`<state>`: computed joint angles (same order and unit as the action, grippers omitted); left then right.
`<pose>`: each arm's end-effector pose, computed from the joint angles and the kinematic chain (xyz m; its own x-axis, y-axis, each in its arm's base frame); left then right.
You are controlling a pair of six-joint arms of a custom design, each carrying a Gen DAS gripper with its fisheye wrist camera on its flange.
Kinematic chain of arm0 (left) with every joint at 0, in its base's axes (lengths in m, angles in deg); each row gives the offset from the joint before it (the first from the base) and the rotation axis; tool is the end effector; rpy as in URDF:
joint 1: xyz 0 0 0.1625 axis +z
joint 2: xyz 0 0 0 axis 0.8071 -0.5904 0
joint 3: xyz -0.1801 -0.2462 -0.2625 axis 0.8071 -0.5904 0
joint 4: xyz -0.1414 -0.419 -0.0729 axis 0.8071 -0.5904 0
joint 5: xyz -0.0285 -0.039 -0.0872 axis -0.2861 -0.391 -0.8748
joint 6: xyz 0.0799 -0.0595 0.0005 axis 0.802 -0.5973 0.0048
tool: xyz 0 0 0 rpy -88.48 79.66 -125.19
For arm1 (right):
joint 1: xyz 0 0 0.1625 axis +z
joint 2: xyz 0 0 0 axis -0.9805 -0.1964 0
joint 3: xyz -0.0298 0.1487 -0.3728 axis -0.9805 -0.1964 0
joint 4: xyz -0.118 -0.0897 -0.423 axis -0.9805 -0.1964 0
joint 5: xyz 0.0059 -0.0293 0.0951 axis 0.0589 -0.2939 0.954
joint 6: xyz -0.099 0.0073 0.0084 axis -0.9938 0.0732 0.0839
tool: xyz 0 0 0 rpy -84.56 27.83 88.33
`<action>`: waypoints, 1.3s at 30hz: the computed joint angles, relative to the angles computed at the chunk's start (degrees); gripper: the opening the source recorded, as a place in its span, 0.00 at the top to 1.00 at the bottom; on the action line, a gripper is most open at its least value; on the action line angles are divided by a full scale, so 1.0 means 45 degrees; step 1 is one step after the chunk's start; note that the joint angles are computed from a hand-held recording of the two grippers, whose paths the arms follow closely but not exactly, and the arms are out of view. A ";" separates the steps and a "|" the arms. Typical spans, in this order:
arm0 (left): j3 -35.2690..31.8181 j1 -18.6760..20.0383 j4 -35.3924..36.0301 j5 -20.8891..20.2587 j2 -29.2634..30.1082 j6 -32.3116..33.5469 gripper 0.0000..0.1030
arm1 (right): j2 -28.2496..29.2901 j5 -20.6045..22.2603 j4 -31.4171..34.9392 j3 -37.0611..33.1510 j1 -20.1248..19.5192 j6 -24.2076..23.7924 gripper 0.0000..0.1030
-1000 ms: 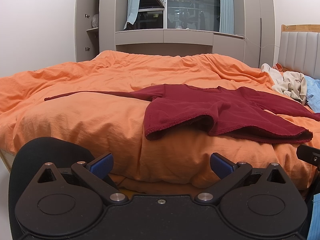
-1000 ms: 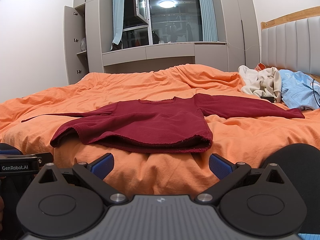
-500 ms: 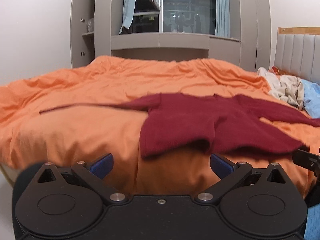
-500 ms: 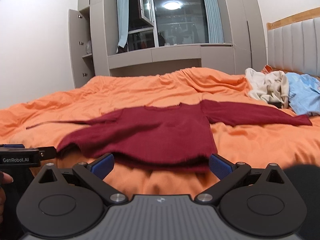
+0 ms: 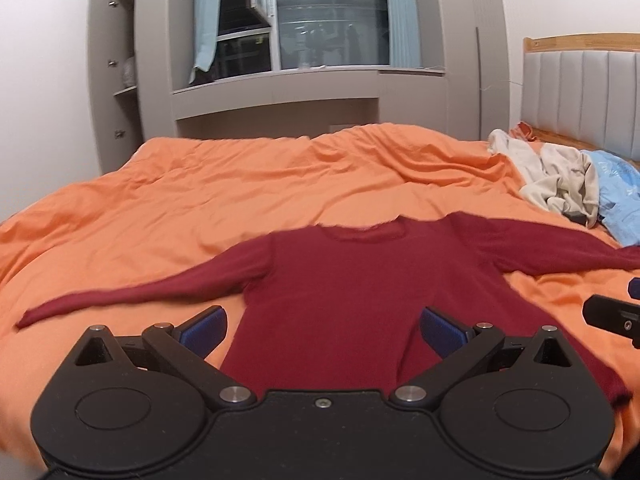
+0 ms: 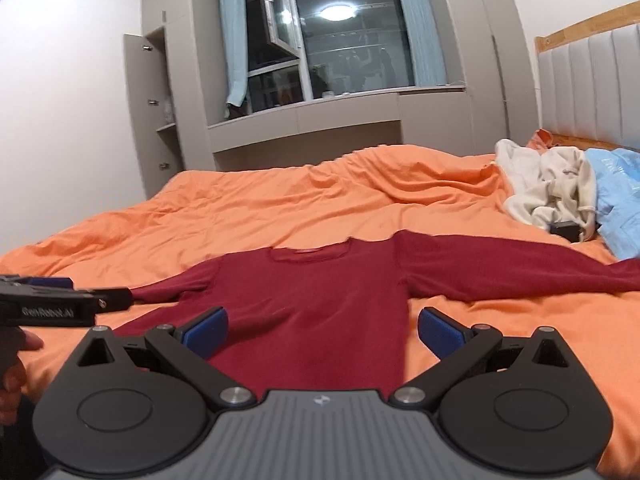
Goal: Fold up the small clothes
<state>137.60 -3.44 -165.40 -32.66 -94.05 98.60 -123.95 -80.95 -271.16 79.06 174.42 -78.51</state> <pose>-0.2089 -0.5936 0.2032 -0.6410 -0.0333 -0.7668 0.6797 0.4394 -0.5873 0.1813 -0.5950 0.1962 -0.8049 -0.2367 0.5442 -0.5923 0.3759 -0.7126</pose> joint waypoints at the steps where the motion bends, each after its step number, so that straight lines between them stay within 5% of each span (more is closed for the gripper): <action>1: -0.0444 0.0134 0.0082 -0.0186 0.0234 0.0205 0.00 | 0.0139 -0.0159 0.0101 -0.0332 -0.0018 -0.0039 0.00; 12: -0.5444 0.1498 0.2802 -0.2253 0.2996 0.0965 0.00 | 0.1963 -0.2319 0.1203 -0.4316 -0.0289 -0.0334 0.00; 23: -0.8452 0.2497 0.5756 -0.3316 0.4945 0.0144 0.00 | 0.3622 -0.2602 0.1624 -0.7592 -0.1466 0.0362 0.00; 37: -0.8334 0.3044 0.7464 -0.3797 0.4617 -0.1455 0.00 | 0.4373 -0.4630 0.4786 -1.0894 -0.3067 0.6979 0.00; 39: -0.8388 0.3058 0.7632 -0.3756 0.4628 -0.1511 0.00 | 0.4391 -0.4349 0.4720 -1.0908 -0.3298 0.8043 0.00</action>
<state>99.86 10.32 -131.06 -49.57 -73.22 91.80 -104.19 -100.52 -249.92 29.98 159.58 -42.31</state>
